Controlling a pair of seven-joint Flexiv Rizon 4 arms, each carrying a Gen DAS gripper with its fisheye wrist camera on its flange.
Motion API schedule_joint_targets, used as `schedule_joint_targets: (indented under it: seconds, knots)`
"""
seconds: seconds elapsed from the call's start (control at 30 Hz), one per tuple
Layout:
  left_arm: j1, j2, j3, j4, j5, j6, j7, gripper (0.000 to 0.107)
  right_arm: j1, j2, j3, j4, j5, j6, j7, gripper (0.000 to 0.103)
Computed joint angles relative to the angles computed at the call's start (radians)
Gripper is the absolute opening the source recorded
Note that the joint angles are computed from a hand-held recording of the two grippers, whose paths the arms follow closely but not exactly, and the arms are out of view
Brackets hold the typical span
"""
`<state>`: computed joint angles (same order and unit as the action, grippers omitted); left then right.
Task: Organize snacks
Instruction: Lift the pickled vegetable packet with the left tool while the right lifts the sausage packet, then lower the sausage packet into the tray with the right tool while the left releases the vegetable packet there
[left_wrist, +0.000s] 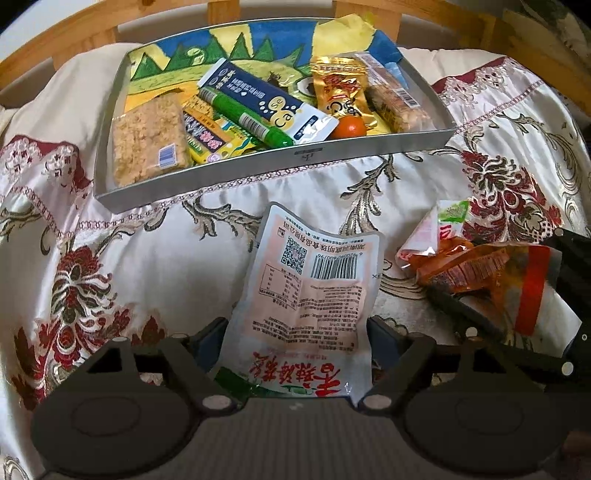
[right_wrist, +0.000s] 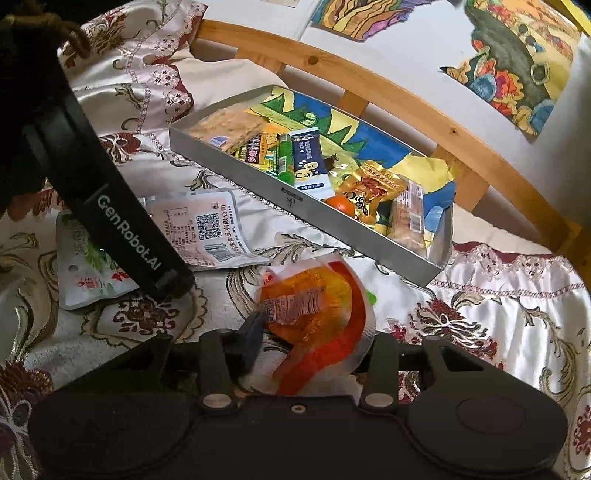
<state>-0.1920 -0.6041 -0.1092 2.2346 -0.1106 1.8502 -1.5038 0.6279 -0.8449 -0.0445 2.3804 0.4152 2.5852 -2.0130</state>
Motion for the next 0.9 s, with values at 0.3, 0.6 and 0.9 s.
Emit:
schedule_joint_targets:
  seconds: [0.3,0.6,0.9]
  knots:
    - [-0.026,0.019,0.019,0.007,0.000,0.001,0.020,0.069,0.034,-0.044,-0.011,-0.013,0.041,0.072,-0.055,0.042]
    - [0.037,0.048,-0.040,0.028,0.006,-0.019,-0.016,0.053,0.023,-0.050,0.001,-0.022,0.049,0.090,-0.076,0.042]
    - [0.129,0.064,-0.125,0.058,0.018,0.003,-0.115,0.049,0.018,-0.056,0.015,-0.019,0.052,0.124,-0.075,0.042]
